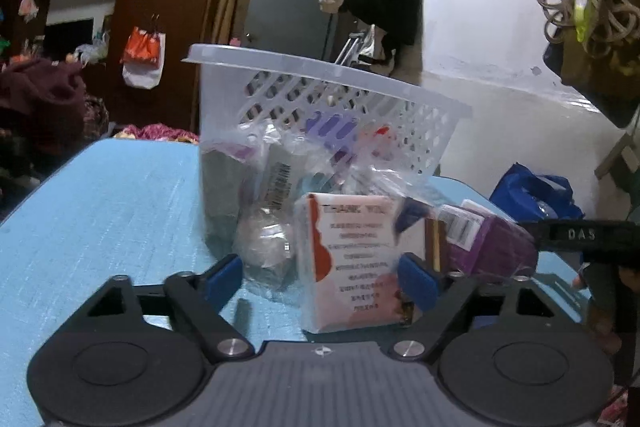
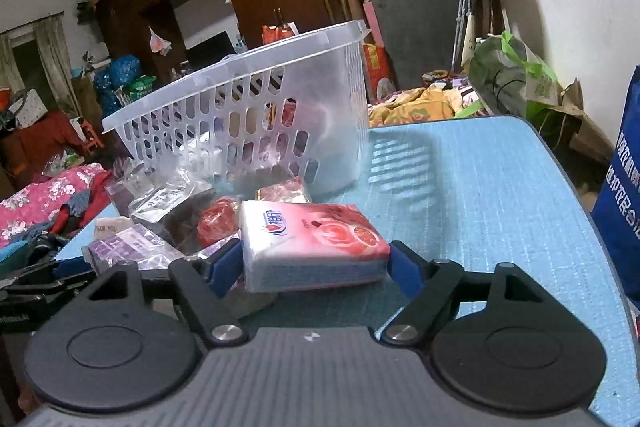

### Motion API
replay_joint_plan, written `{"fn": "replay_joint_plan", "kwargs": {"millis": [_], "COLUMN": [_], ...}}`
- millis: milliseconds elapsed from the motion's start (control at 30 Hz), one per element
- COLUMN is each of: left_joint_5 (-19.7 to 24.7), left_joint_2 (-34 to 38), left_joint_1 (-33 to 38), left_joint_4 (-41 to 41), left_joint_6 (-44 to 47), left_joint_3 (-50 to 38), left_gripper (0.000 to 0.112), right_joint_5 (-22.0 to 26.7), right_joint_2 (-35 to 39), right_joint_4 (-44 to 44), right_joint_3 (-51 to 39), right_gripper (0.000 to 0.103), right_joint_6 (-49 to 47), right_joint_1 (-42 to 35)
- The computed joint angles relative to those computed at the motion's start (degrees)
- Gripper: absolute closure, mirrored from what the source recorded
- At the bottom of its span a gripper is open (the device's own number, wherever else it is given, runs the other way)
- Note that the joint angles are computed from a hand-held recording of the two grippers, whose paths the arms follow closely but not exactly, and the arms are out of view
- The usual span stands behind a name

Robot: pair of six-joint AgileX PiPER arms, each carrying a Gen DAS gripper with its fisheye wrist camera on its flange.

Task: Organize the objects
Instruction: 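Drop THANK YOU box in basket with left tool while right drops tissue pack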

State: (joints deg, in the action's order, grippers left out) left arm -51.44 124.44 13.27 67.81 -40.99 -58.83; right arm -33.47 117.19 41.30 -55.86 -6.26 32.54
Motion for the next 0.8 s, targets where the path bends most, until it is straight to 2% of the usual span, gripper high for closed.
{"fn": "replay_joint_plan", "kwargs": {"millis": [67,233,300,367,467,633,800], "left_joint_5": [0.37,1.03,0.36,-1.40,-5.10,-10.23,-11.95], "left_joint_2": [-0.26,0.49,0.71,0.92,1.33,3.09,4.89], "left_joint_1": [-0.60,-1.48,-1.23,-0.43,1.60,5.13,6.42], "left_joint_4": [-0.30,-1.08,-2.25,-3.14,-4.89,-2.37,-0.91], "left_joint_6": [0.67,-1.23,1.09,2.03,4.90,2.68,1.05], "left_joint_3": [0.29,-0.47,0.13,1.00,2.59,1.39,-0.78], "left_gripper": [0.039,0.040,0.050,0.054,0.054,0.054,0.054], "right_joint_5": [-1.14,-2.87,-3.09,-4.47,-8.42,-17.93,-22.53], "right_joint_2": [0.04,0.12,0.12,0.20,0.33,1.40,2.47], "right_joint_4": [0.78,0.69,0.30,1.02,0.50,3.74,6.60], "right_joint_3": [0.23,0.82,0.97,1.31,2.75,4.64,4.56], "right_gripper": [0.024,0.024,0.025,0.025,0.025,0.025,0.025], "right_joint_6": [-0.38,-0.16,0.00,-0.47,0.26,-2.24,-4.53], "right_joint_1": [0.50,0.85,0.87,1.36,2.32,5.95,8.01]}}
